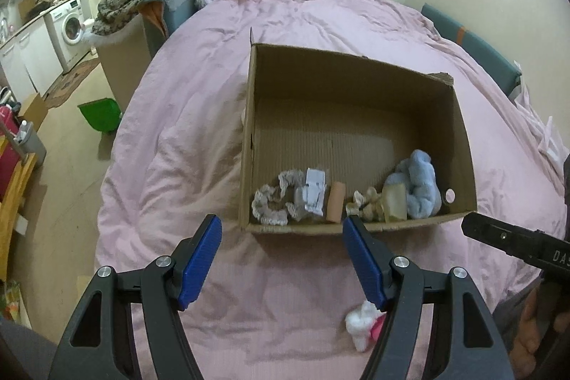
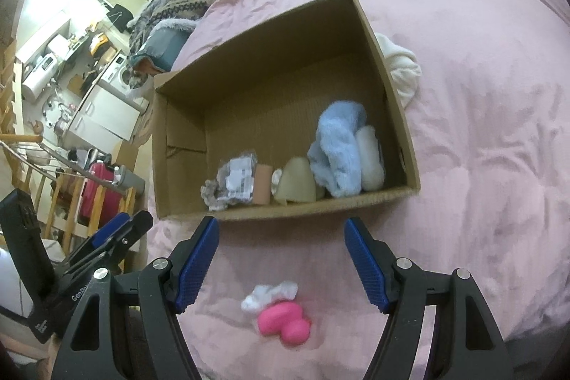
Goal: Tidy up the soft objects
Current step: 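Close the right tool on the pink rubber toy on the bed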
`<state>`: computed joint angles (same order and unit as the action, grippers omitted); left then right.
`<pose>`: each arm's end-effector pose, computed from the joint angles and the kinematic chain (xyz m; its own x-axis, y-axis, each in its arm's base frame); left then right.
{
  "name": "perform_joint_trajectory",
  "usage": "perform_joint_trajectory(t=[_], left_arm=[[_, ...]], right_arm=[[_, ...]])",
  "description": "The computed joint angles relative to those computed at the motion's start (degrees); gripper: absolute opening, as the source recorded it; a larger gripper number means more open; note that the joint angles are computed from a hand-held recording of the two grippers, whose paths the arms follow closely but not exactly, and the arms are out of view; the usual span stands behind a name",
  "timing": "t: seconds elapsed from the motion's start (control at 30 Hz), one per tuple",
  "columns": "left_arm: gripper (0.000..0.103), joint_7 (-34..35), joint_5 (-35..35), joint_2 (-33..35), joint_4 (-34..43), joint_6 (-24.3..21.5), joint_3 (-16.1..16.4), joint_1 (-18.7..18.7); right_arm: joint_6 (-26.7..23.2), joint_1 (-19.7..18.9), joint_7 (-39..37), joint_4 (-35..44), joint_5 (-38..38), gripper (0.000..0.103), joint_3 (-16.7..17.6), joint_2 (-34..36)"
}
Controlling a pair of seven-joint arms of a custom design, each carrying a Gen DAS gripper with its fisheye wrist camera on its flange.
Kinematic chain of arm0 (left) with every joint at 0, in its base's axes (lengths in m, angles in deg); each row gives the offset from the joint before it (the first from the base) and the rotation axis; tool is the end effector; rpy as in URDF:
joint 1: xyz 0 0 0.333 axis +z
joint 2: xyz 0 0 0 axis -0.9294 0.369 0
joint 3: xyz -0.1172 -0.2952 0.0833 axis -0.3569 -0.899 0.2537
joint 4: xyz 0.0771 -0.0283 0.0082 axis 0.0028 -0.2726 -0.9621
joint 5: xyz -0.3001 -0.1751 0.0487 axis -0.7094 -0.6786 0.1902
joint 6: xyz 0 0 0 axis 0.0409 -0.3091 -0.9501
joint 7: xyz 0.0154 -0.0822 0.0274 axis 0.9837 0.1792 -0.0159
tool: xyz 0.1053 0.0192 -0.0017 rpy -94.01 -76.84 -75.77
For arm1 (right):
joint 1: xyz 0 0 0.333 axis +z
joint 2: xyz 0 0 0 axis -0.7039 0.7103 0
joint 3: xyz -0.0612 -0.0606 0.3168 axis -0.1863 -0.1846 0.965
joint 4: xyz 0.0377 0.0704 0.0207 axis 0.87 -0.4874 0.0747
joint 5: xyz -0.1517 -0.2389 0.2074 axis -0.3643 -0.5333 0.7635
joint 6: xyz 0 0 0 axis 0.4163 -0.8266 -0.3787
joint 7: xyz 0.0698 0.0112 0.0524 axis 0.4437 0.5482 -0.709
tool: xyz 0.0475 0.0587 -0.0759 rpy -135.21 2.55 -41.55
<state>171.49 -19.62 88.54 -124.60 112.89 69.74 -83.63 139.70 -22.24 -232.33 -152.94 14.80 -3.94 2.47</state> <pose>0.5596 -0.2948 0.5368 -0.6596 -0.7462 0.0901 -0.6339 0.4880 -0.6000 0.3875 0.2888 0.5517 -0.5420 -0.6999 -0.4652 -0.5788 0.7122 -0.3972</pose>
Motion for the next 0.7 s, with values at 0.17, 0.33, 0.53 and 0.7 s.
perform_joint_trajectory(t=[0.17,0.33,0.53,0.7], left_arm=[[0.068,-0.44,0.16,-1.47,-1.9,-1.24,0.33,0.21],[0.068,-2.89,1.39,-2.59,-3.3,-3.3,1.01,0.35],[0.068,-8.22,5.19,-1.48,-2.39,-6.66,1.92,0.07],[0.068,-12.2,6.44,1.0,0.39,-9.18,2.2,-0.03]], right_arm=[[-0.54,0.95,-0.2,-0.22,1.73,0.077,0.25,-0.11],[-0.22,2.19,-0.76,-1.03,4.95,0.077,0.11,0.04],[2.04,3.76,-2.89,-2.72,11.35,0.077,-0.96,1.02],[4.89,6.25,-12.23,-3.1,23.14,0.077,-3.21,4.39]])
